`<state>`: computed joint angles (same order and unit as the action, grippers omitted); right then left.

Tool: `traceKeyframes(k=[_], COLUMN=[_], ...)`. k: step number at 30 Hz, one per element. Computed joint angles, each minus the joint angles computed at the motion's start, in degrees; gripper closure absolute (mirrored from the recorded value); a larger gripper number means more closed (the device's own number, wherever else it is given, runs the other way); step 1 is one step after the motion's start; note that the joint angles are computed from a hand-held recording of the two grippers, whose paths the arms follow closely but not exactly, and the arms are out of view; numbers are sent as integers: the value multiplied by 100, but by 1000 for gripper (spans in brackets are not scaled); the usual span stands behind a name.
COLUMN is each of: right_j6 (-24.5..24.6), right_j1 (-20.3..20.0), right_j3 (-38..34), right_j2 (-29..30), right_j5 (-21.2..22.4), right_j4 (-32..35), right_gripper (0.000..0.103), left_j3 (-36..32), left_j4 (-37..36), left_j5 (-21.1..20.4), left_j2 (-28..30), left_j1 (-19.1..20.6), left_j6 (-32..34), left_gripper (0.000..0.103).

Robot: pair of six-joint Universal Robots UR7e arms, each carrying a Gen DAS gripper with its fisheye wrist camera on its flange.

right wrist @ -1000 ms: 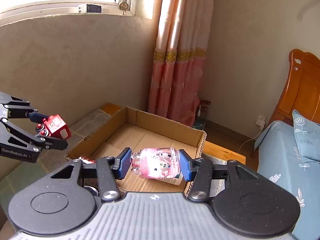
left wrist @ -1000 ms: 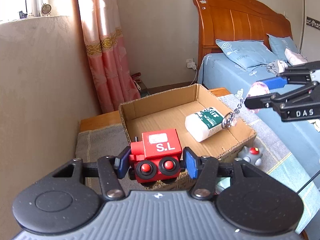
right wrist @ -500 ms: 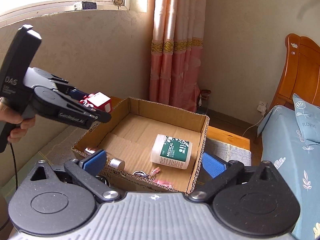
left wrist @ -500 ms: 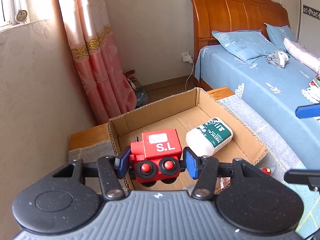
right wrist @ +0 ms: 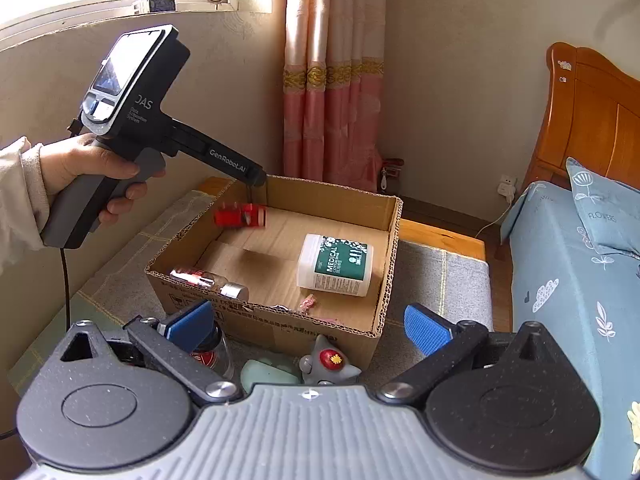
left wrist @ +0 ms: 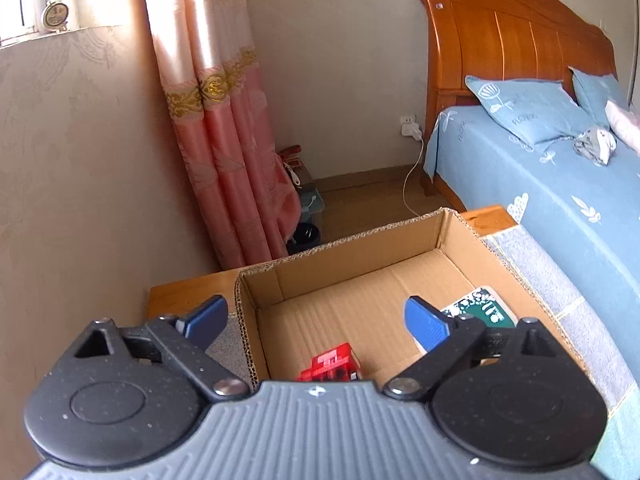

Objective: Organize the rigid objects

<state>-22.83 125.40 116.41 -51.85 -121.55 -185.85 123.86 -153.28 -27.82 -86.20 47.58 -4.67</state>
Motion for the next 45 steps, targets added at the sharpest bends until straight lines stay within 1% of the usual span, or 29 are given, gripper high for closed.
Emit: traceKeyframes(k=[2,3,7,11,13,14,16,18,19,21,23,25,28,32,35,39,41,45], right_j6=[104,157,332,470,515,506,417,439,459,552,708,883,1011,1135,1088,1073,1099,1148], right_j1=[-27,-44,-79,-106,-102,-95,-71,-78,-100,-138,-182,-245,-290,-341,-384,-466,-528,-652], right_j3=[41,57,116,196,244,265,332,401,455,536,594,668,707,700,592,291,156,-39], right_j2=[-8,-8,40,60,91,123,237,292,318,364,396,388,447,507,641,917,1031,1203], right_j5=[-3,12,-27,-53,-108,-159,-333,-405,-402,-451,-497,-442,-494,-507,-495,-589,-574,-524], right_j4=[-18,-10,-61,-121,-207,-296,-631,-806,-920,-1047,-1064,-1032,-1066,-1111,-1300,-1416,-1432,-1453], right_gripper=[0,0,0,0,0,0,0,0,0,0,0,0,0,0,0,0,0,0], left_j3=[33,82,281,511,632,686,820,975,1048,1196,1298,1409,1523,1669,1759,1830,1831,1851], left_j4=[264,329,673,963,1091,1139,1275,1484,1646,2194,2837,3543,4603,5564,6045,6314,6478,6633], left_j5=[-184,-192,17,113,128,134,144,190,242,415,561,650,660,548,353,237,205,107], left_j2=[-155,-213,-405,-689,-854,-931,-1125,-1327,-1429,-1646,-1829,-2042,-2365,-2721,-2911,-2986,-2973,-3009], left_j1=[-8,-38,-229,-444,-559,-614,-746,-900,-982,-1172,-1335,-1511,-1763,-2022,-2129,-2199,-2221,-2264], left_j6=[-204,-268,-450,-627,-786,-870,-1070,-1324,-1496,-2012,-2521,-3123,-4138,-5174,-5729,-6110,-6275,-6402], left_gripper=[8,8,8,8,6,4,3,3,2,2,2,2,2,1,1,1,2,2])
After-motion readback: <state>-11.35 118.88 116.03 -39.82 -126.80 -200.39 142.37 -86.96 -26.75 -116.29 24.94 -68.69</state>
